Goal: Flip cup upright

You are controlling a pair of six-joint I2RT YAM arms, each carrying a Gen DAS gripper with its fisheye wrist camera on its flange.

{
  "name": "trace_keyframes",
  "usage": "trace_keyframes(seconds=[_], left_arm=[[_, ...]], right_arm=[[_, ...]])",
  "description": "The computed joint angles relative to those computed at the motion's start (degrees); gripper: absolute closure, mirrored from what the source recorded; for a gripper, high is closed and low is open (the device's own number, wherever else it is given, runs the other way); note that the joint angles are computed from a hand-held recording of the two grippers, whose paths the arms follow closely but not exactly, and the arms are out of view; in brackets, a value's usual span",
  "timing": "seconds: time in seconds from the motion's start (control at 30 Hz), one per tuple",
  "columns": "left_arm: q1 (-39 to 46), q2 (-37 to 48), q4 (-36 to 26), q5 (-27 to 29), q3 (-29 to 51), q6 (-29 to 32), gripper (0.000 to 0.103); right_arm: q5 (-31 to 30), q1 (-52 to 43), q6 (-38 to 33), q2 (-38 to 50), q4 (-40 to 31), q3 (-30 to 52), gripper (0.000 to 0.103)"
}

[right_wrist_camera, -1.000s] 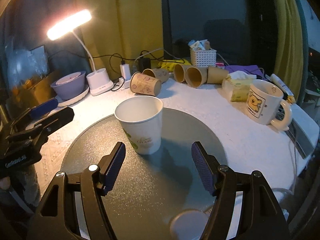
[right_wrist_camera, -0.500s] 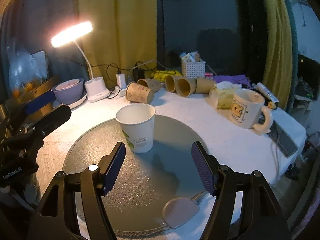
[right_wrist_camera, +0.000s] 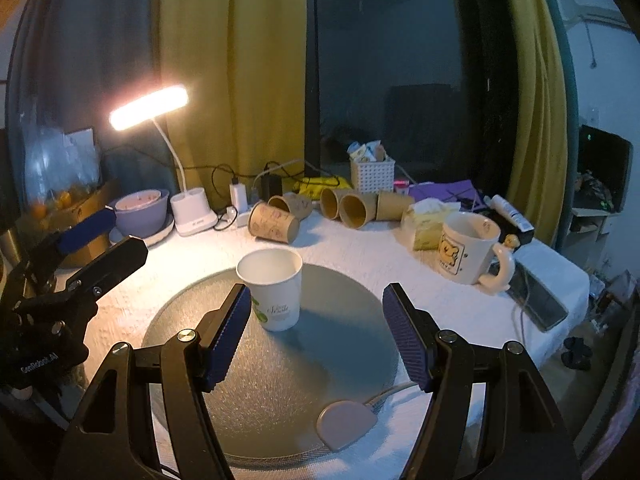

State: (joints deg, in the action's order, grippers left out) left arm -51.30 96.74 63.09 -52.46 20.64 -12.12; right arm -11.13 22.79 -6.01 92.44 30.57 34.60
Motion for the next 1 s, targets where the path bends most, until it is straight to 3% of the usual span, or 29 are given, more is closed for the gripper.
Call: trace_keyframes(seconds=[0.37,0.53,0.87,1.0], left_arm=[[-5.61,-11.82,-8.37,-4.73,0.71,-0.31,0.022],[-7.05,-15.81,-15.85,-6.45,2.47,-2.76,0.022],[-3.43,-19.89,-23.97,-2.29,2.05,-9.37,0.022],[-2.72,-19.69,-24.04,-1.42,1.83,-9.68,0.022]], right_arm=[[-0.57,-0.86,0.2,-13.75,-3.89,-4.61,0.032],[-1.51,-1.46,0.58,-18.09,-7.36,-4.66,0.032],[-0.4,-0.58,1.31,-17.24,-7.02,-4.06,0.032],[0.05,0.29,1.3,-15.24,-6.77,-3.31,0.032]])
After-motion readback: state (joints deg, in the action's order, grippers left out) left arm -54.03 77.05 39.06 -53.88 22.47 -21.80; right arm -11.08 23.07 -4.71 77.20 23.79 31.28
